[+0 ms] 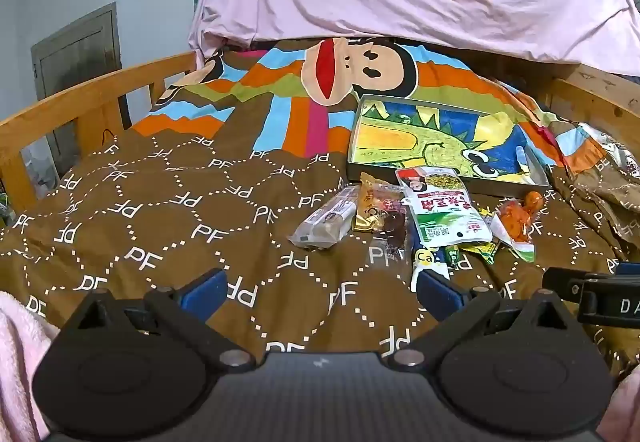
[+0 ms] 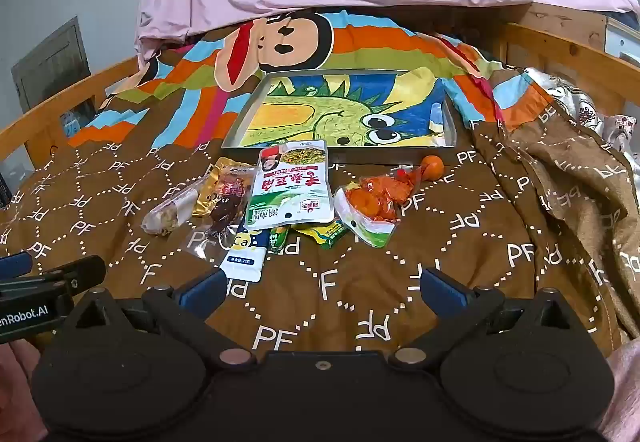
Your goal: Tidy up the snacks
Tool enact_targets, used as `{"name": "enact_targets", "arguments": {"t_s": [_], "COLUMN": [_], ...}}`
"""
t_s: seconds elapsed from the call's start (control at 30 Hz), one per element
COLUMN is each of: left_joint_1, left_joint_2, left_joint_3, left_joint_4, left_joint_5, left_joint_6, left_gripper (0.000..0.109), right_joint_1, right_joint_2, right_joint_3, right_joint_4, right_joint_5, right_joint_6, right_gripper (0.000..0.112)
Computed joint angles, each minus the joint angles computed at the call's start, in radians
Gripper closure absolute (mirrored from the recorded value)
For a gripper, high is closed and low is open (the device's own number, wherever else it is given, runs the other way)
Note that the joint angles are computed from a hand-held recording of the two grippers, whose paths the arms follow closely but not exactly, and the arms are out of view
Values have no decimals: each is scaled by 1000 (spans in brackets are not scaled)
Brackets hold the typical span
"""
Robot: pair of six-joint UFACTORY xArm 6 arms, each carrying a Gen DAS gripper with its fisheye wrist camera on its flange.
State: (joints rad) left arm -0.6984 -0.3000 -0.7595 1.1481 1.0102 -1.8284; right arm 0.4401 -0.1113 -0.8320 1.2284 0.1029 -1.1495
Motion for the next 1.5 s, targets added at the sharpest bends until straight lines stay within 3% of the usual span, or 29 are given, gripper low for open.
{"name": "enact_targets", "arguments": {"t_s": [1.5], "left_joint_1": [4], "left_joint_2": [0], "left_joint_3": [9], "left_joint_4": [-16], "left_joint_5": [-3], "left_joint_6": [7], "left_gripper": [6], "right_joint_1": [-1], "right_joint_2": [5], "right_joint_3": [0], "right_joint_4": [-21], "right_joint_5": [3], "right_joint_6": [20], "right_gripper": [10]}}
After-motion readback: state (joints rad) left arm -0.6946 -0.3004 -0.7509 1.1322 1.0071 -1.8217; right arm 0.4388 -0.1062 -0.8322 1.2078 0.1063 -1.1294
